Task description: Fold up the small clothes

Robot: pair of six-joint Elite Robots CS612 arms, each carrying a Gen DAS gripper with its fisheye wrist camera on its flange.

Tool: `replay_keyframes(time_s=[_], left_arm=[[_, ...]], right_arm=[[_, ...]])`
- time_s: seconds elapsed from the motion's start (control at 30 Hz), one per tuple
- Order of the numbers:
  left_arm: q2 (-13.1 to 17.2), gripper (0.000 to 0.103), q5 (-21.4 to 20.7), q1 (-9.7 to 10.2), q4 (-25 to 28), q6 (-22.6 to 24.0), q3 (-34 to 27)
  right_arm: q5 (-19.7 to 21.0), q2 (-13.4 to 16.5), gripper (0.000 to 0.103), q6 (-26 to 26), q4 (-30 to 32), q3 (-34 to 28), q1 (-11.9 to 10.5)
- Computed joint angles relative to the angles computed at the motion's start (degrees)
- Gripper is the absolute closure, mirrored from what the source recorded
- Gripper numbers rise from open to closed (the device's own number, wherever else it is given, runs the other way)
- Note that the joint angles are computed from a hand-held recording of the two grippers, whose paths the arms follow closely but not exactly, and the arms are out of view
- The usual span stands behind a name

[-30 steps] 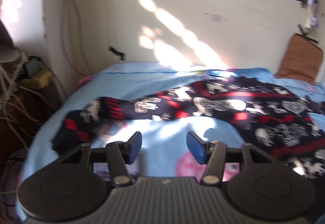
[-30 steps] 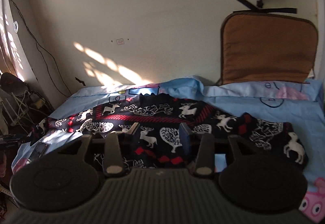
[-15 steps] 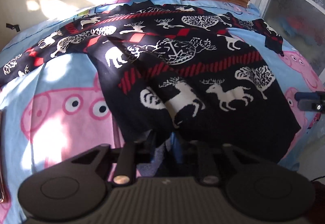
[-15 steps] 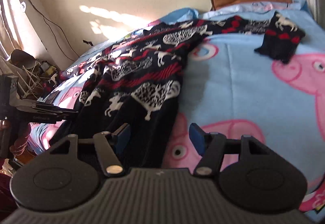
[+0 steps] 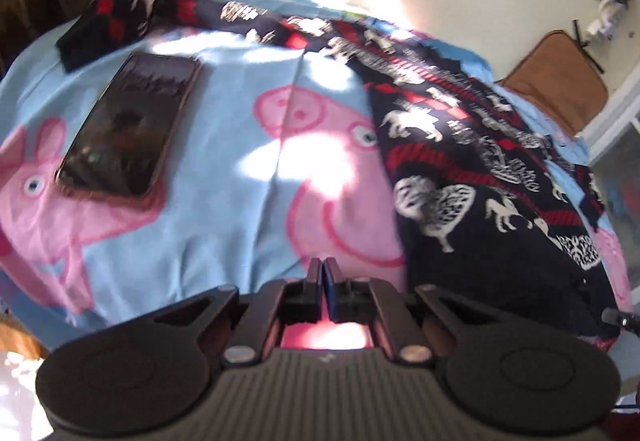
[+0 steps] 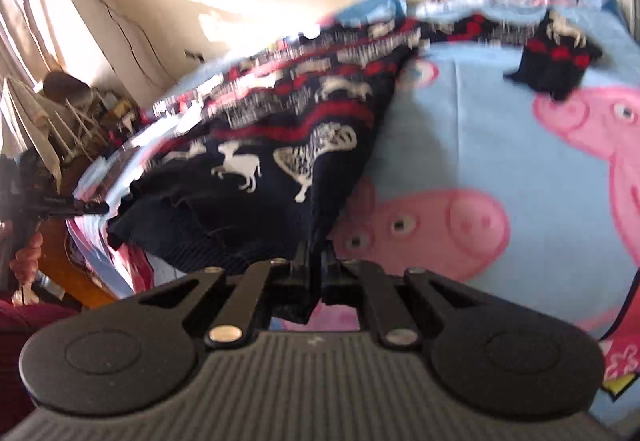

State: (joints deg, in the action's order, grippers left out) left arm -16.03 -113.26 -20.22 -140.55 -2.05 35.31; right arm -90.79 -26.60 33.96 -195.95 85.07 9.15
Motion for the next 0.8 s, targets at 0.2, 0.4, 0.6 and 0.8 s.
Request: replay_keyframes(time_s=[0.2,0.4,0.6,0.8], left_arm=[[-1.13,0.099,-1.46,0.59,-10.32,-0.4,2.07],[-2.83,0.062,-9.48,-2.05,-13.55,16.57,4.27],[-7.76,0.048,-7.35,-5.52,-14.84,43.85,15.86],[-6.48,0.078,-0.83,-6.59,-13.8,47.35,15.12]], right_arm=[[-0.1,-0.8,0.067,-0.21,-4.57,1.79,-1.18],[5.57,1.53,0.063,-6.3,-8.5,-2.87,-1.1],[8.56,4.55,0.057,-24.92,7.18,-11.71,1.47],[2.78,6.74,0.059,-33.83,8.3,-15.45,2.52]])
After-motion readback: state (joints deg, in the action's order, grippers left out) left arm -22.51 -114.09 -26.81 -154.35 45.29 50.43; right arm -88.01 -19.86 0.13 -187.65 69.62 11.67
